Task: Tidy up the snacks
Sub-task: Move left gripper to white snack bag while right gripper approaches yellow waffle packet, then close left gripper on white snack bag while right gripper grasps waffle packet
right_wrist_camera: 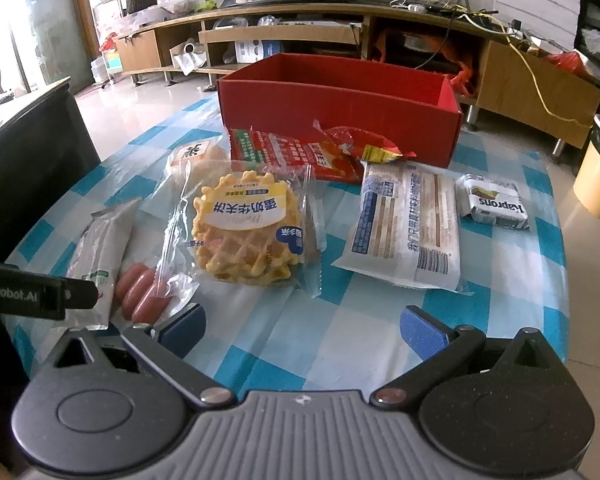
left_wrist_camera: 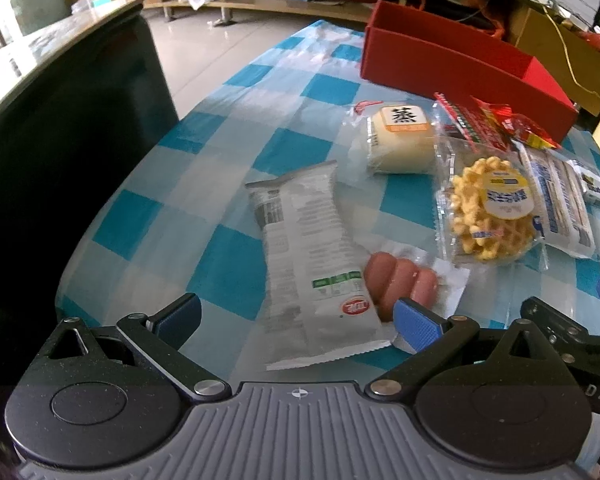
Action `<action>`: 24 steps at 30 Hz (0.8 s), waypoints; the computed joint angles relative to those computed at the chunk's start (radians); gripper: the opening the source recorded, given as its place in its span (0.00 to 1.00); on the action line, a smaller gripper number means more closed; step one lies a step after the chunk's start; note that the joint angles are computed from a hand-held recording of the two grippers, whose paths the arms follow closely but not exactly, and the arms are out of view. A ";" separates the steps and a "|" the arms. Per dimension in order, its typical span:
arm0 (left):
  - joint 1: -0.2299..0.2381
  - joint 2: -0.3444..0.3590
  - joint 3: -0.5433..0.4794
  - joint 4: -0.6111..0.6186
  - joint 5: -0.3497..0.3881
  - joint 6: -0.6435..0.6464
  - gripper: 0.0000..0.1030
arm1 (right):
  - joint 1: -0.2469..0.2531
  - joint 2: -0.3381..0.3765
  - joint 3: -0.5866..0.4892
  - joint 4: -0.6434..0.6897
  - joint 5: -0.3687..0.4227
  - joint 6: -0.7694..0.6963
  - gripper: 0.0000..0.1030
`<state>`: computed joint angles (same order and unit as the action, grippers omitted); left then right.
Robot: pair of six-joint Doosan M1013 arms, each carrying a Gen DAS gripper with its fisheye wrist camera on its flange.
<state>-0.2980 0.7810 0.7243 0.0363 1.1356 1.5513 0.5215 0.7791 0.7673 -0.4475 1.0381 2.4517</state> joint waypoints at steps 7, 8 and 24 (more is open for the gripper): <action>0.007 0.020 -0.030 0.014 0.052 -0.029 1.00 | -0.006 0.000 -0.005 0.035 -0.006 -0.010 1.00; 0.008 0.027 -0.042 0.010 0.066 -0.034 1.00 | -0.007 -0.001 -0.005 0.047 -0.011 -0.013 1.00; -0.002 0.180 -0.303 0.054 0.239 -0.142 0.99 | -0.011 0.023 -0.042 0.126 0.012 -0.093 1.00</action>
<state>-0.3004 0.9610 0.4217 0.0906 1.3744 1.4090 0.5102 0.8021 0.7249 -0.3214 1.0502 2.3585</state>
